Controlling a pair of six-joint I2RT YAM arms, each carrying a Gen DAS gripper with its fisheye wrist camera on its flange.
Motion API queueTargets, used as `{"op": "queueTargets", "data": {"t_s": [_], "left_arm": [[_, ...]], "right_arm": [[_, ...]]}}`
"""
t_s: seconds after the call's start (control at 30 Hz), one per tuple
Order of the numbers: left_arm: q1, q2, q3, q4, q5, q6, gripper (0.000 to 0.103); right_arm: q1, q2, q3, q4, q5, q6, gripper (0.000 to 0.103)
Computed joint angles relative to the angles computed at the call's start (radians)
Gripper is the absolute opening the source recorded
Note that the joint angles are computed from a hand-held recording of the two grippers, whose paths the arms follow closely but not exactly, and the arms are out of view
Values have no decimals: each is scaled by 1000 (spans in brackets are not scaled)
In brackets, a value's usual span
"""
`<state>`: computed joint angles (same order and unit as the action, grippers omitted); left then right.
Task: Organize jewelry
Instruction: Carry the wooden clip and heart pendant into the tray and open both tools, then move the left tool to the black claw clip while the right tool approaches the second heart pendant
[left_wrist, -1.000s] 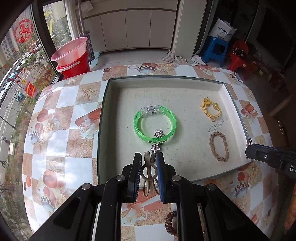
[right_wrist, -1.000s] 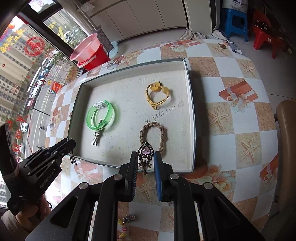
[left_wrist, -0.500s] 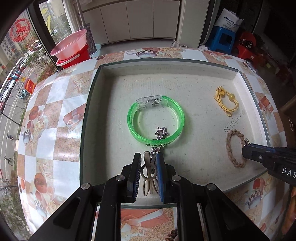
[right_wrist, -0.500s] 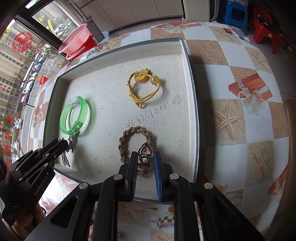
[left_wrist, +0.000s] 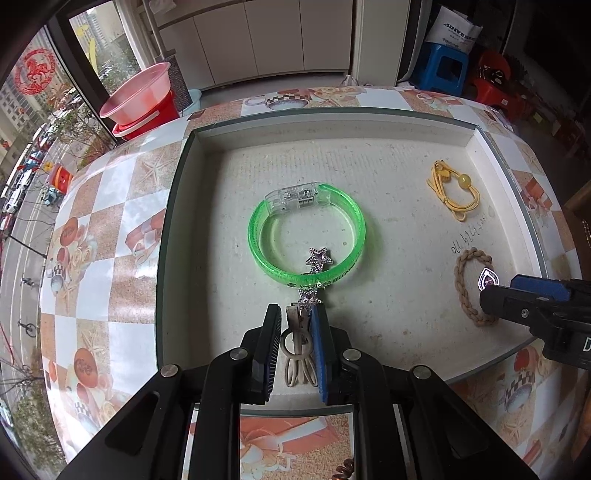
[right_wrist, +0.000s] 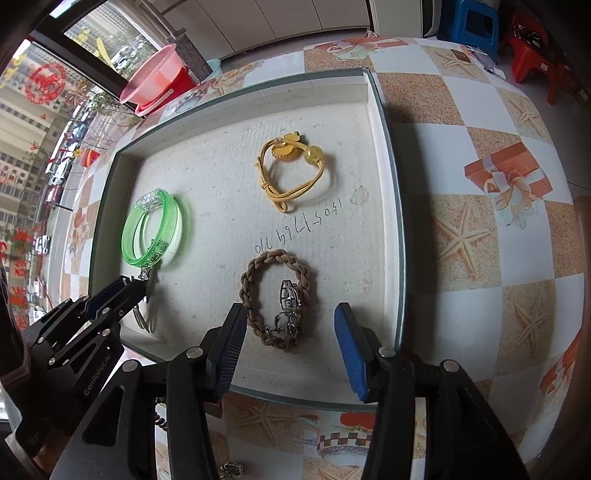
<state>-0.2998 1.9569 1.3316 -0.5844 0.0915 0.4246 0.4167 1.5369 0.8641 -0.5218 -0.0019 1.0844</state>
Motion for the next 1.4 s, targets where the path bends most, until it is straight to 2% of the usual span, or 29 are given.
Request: {"op": "queueTargets", "data": {"t_s": [0.2, 0.23, 0.27, 0.3, 0.33, 0.37, 0.47, 0.6, 0.67, 0.73, 0.8, 0.87, 1.0, 1.13, 1.4], "left_arm": [[14, -19, 8, -18, 24, 6, 30], [16, -24, 6, -17, 28, 8, 32], [18, -32, 4, -19, 33, 7, 42], [24, -42, 0, -17, 41, 6, 80], [29, -66, -21, 7, 45, -2, 103], [36, -93, -45, 34, 55, -7, 103], [44, -101, -20, -15, 77, 2, 103], [71, -171, -63, -9, 100, 33, 103], [90, -217, -95, -12, 112, 57, 103], [119, -255, -122, -24, 126, 84, 103], [161, -284, -130, -83, 155, 127, 103], [201, -309, -147, -135, 175, 182, 103], [292, -387, -238, -165, 180, 304, 103], [413, -457, -340, -184, 184, 429, 103], [601, -502, -478, -262, 152, 631, 103]], "right_arm": [[20, -66, -19, 3, 20, 56, 65], [25, -78, -19, -4, 28, 65, 65], [33, -93, -21, -12, 37, 76, 65], [43, -113, -25, -21, 46, 89, 65], [50, -129, -28, -28, 53, 102, 65], [61, -149, -30, -40, 66, 118, 65], [100, -201, -32, -76, 105, 170, 65], [184, -257, -25, -139, 158, 267, 67], [236, -274, -19, -169, 188, 325, 79], [294, -284, -16, -185, 215, 395, 81], [352, -286, -12, -201, 235, 465, 83], [417, -288, -19, -205, 249, 538, 102], [545, -252, -7, -225, 272, 667, 103], [635, -200, 5, -227, 225, 757, 103], [737, -78, 38, -207, 142, 884, 103]]}}
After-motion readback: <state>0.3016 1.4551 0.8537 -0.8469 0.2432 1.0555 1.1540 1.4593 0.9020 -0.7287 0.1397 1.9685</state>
